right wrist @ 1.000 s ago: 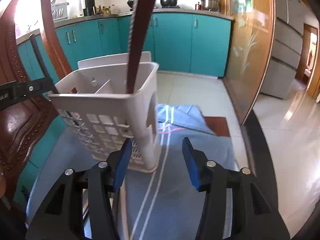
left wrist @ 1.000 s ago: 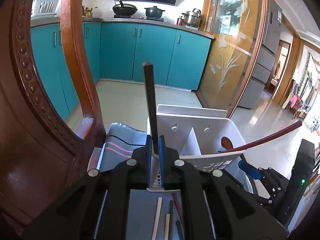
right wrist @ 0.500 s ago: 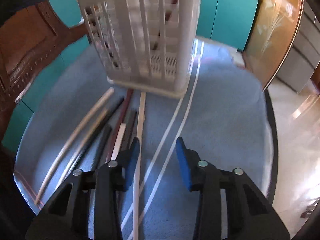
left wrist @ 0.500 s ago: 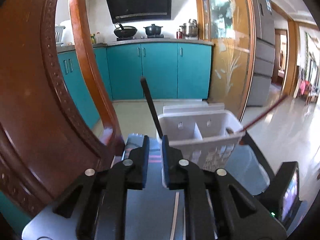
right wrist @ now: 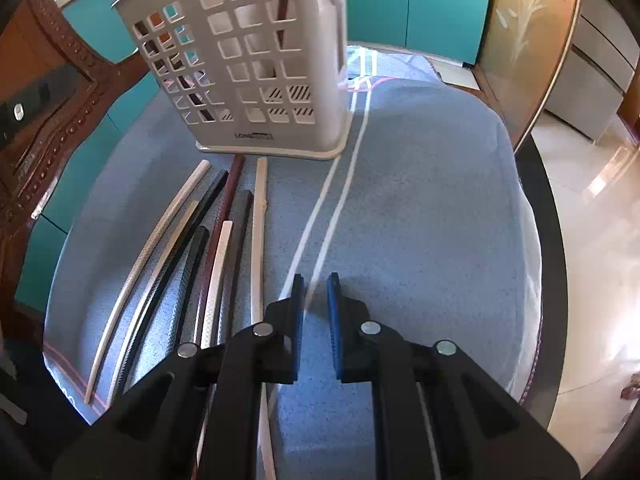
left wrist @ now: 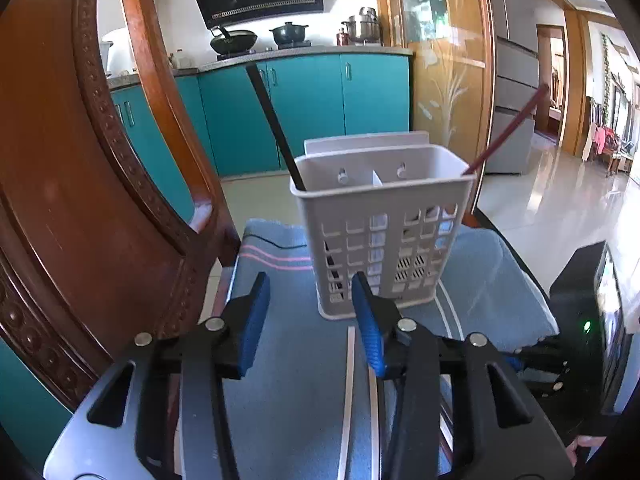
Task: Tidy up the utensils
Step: 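Open both tools to release the chopsticks and withdraw from the holder, then grasp a light wooden chopstick with the right tool while the left tool grasps a white chopstick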
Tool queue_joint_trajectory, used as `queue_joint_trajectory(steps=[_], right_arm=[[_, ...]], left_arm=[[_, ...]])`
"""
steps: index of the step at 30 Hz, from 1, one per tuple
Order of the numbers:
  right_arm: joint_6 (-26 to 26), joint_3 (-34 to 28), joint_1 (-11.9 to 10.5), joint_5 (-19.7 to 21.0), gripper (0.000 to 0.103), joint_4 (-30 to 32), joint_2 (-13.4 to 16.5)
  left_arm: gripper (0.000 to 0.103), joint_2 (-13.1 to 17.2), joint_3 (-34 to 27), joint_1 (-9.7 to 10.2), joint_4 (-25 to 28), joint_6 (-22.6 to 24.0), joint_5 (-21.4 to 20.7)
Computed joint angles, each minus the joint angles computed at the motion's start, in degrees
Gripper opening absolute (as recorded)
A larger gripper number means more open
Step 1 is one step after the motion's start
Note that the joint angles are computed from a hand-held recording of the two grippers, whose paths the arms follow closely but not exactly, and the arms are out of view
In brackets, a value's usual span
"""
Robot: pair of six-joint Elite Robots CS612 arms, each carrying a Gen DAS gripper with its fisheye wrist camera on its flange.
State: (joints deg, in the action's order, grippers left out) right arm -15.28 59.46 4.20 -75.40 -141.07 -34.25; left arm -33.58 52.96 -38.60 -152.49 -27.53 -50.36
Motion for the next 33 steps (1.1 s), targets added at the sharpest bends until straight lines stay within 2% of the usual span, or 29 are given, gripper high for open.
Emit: queue_joint_trajectory(steps=[9, 11, 16, 19, 21, 23, 25, 30, 33], right_arm=[[-3.1, 1.7, -0.1, 2.8, 0.024, -1.8, -0.9], [-3.8, 1.6, 0.4, 2.2, 0.030, -1.6, -0.8], [-6.0, 1.1, 0.9, 0.7, 0.036, -1.2, -0.4], [-6.7, 1.6, 1.3, -0.7, 0.036, -2.5, -0.5], [-6.3, 1.8, 1.4, -1.2, 0.032, -2.9, -0.5], [-5.6, 1.7, 1.4, -2.6, 0.014, -3.2, -0.5], [-4.4, 1.2, 1.3, -2.8, 0.007, -2.6, -0.2], [-2.1, 0.3, 0.7, -3.1, 0.007, -0.7, -0.1], [-1.0, -0.2, 0.2, -1.9, 0.007, 1.1, -0.1]], left_arm=[[0.051, 0.1, -0.7, 0.16, 4.9, -1.9, -2.4], [0.052, 0.2, -0.8, 0.12, 5.5, -1.9, -2.5], [0.055, 0.3, -0.9, -0.01, 6.3, -1.8, -2.6], [0.055, 0.4, -1.1, -0.01, 6.8, -1.8, -2.8], [0.056, 0.7, -1.3, -0.03, 7.0, -1.6, -2.9], [0.056, 0.7, -1.4, -0.09, 7.2, -1.5, -2.9], [0.056, 0.6, -1.1, -0.16, 7.2, -1.2, -3.0], [0.057, 0.5, -1.2, -0.20, 8.0, -1.1, -3.2], [0.057, 0.7, -1.5, -0.26, 8.5, -0.7, -3.4]])
